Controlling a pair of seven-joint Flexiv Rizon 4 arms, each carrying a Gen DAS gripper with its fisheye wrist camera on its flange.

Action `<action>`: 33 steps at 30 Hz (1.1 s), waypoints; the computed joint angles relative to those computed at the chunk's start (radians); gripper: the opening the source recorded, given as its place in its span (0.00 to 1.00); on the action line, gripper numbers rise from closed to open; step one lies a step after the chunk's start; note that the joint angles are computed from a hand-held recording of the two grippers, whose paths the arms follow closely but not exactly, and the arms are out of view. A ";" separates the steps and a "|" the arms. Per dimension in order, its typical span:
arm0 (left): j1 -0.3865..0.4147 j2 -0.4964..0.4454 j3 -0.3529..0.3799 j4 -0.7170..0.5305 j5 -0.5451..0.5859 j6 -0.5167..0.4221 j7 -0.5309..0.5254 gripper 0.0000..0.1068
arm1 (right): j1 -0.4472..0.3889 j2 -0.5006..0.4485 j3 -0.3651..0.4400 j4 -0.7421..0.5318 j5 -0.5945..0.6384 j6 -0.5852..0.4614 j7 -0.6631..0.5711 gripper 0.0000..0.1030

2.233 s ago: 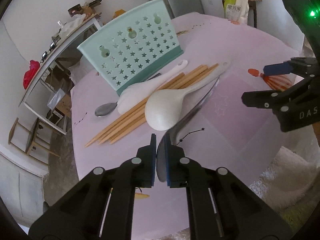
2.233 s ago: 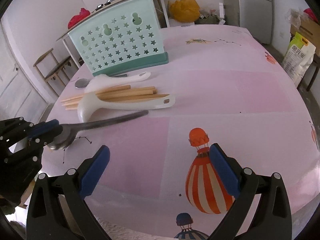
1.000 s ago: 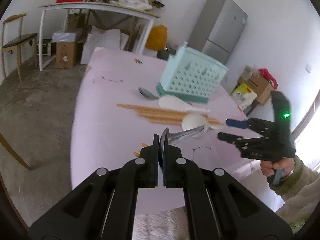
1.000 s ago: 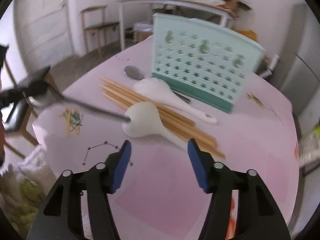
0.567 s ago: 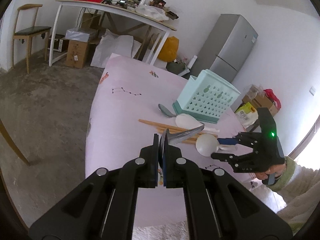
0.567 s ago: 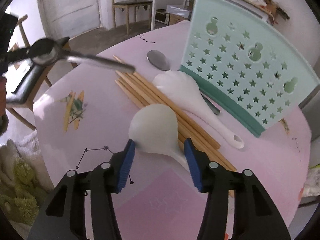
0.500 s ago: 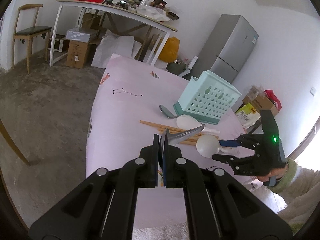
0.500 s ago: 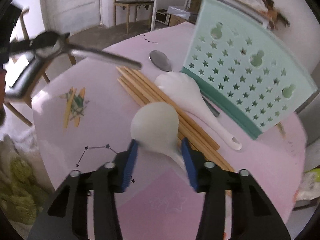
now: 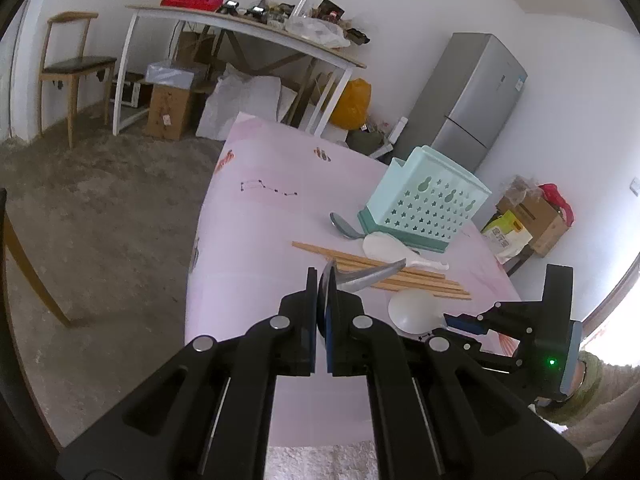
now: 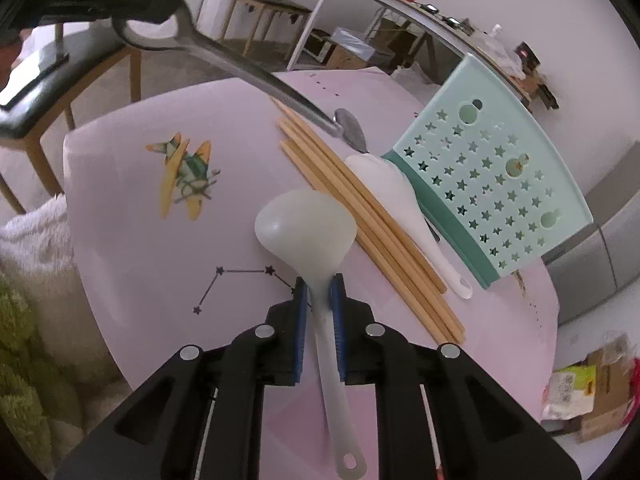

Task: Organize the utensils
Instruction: 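Grasp the white plastic ladle handle with the right tool while the left lifts the silver ladle, then lower the silver ladle into the mint basket and open the left tool while the right lifts the white ladle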

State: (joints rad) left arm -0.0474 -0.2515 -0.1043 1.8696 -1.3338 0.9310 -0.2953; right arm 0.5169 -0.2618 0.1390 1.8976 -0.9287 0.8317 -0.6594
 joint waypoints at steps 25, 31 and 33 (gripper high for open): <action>-0.155 -0.228 0.000 -0.532 0.567 0.192 -0.011 0.02 | -0.222 0.277 0.016 0.140 -0.406 0.096 0.598 0.11; -0.195 -0.318 0.044 -0.720 0.867 0.068 -0.122 0.02 | -0.274 0.295 0.020 0.165 -0.476 0.121 0.694 0.11; -0.203 -0.328 0.044 -0.743 0.930 0.043 -0.151 0.02 | -0.287 0.299 0.017 0.174 -0.497 0.137 0.733 0.11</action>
State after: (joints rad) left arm -0.2508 -0.5795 -0.0607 1.1268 -0.4037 0.9738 -0.4459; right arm 0.2297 0.0370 0.1563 2.0714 -1.4255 0.9687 0.0737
